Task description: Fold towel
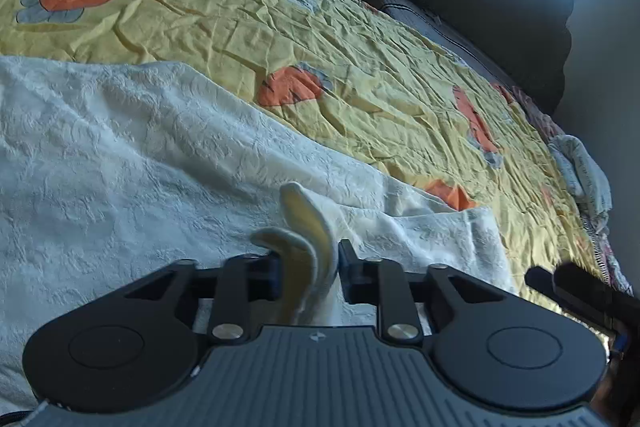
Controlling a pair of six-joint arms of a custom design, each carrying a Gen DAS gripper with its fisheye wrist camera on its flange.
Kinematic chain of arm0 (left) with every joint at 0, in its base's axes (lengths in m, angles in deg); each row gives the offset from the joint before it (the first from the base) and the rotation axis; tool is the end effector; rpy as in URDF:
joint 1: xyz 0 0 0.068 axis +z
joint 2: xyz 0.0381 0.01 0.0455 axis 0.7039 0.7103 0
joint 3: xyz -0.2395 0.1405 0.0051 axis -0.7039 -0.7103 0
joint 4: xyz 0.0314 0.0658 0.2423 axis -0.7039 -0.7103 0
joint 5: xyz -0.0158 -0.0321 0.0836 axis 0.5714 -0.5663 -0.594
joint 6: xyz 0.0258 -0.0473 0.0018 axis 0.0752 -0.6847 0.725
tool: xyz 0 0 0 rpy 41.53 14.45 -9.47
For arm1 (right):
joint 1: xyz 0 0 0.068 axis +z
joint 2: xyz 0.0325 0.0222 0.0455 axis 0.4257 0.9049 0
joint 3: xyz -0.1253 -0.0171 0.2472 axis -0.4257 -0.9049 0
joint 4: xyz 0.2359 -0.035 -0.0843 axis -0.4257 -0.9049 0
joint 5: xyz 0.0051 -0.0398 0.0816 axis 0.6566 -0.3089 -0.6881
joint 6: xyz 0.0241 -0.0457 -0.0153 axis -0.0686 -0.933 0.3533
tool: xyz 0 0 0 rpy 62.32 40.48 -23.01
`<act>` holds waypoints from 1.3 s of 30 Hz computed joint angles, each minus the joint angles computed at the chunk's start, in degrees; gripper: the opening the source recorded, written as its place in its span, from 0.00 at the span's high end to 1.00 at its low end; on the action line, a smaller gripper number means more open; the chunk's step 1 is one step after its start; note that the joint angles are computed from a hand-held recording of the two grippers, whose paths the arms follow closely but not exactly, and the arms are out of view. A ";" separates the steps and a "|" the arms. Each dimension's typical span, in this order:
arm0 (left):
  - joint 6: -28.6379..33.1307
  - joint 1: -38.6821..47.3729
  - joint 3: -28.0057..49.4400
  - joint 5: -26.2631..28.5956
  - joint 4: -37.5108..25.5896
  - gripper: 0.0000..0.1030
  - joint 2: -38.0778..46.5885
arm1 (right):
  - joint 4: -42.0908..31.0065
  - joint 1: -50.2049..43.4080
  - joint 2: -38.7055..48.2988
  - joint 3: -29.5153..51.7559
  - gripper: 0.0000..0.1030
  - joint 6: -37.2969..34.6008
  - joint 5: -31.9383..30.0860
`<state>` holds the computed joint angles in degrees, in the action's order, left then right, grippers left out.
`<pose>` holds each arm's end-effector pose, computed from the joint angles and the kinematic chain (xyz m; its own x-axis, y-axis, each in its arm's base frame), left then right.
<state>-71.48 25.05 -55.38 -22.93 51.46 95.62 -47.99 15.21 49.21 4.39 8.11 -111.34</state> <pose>0.2500 -0.0912 0.1017 -0.7681 -0.3049 -0.5630 -0.0619 0.9106 -0.4087 0.3073 -0.0262 0.0647 -0.7804 0.2664 -0.5657 -0.2641 0.6796 0.6844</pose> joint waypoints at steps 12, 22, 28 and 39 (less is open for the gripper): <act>7.82 -0.94 -2.31 -9.15 -1.32 0.90 -2.18 | 13.09 -2.24 16.05 6.27 0.34 17.30 -11.48; 8.11 -2.71 -7.58 -10.27 0.40 0.89 -9.34 | 0.96 -6.88 10.45 3.08 0.33 7.14 -16.87; 2.14 -8.43 -14.92 -12.18 -6.76 0.65 -23.77 | -29.53 -13.97 8.26 0.72 0.32 -22.77 -26.93; -8.83 -9.65 -21.83 -11.53 -7.48 0.49 -29.72 | -26.42 -14.26 17.36 1.07 0.34 -22.75 -24.58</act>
